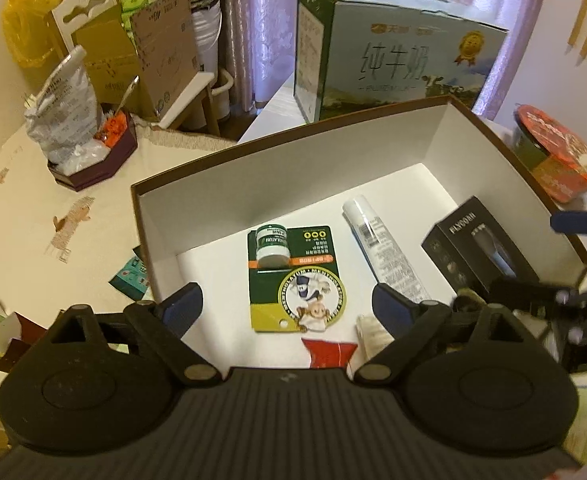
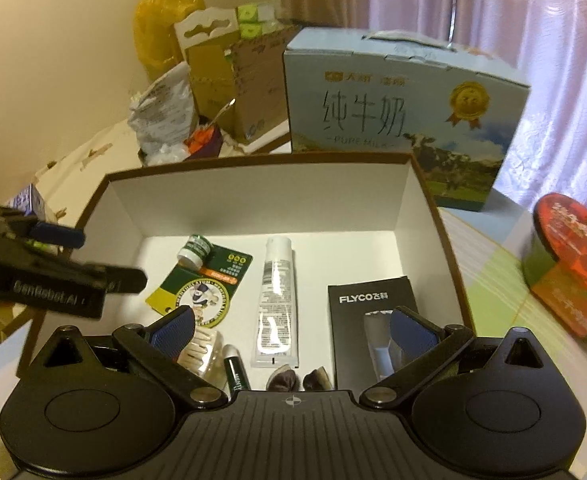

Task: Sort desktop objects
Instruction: 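Open both tools to release the items inside the box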

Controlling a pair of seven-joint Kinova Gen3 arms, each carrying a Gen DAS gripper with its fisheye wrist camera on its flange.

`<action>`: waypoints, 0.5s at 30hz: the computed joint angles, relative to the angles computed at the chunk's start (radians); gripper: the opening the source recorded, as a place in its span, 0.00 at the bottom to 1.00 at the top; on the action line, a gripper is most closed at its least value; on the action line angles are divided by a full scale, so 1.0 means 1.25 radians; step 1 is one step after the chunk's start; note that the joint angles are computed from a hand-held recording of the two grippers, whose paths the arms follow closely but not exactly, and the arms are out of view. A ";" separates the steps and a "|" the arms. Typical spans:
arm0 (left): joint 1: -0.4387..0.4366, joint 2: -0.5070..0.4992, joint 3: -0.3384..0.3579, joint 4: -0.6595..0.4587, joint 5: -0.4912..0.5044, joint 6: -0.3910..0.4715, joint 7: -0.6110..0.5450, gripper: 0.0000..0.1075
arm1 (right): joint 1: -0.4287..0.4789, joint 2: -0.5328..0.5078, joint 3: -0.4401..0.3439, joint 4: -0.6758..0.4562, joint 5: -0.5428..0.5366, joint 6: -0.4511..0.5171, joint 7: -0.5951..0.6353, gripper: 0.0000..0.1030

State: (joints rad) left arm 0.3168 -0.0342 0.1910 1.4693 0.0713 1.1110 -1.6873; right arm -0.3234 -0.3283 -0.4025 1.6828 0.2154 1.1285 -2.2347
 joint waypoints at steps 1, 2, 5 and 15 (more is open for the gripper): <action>0.000 -0.011 -0.001 0.006 0.000 0.001 -0.002 0.84 | 0.003 -0.008 -0.008 -0.002 0.005 0.005 -0.011 0.98; 0.000 -0.024 -0.001 0.012 0.002 0.004 -0.003 0.85 | 0.005 -0.015 -0.013 -0.002 0.007 0.007 -0.018 0.98; -0.004 -0.054 -0.003 0.024 0.007 0.013 -0.007 0.86 | 0.015 -0.036 -0.032 -0.010 0.008 0.026 -0.040 0.98; -0.023 -0.156 -0.014 0.064 0.036 0.045 -0.040 0.89 | 0.065 -0.122 -0.095 -0.033 -0.025 0.079 -0.078 0.98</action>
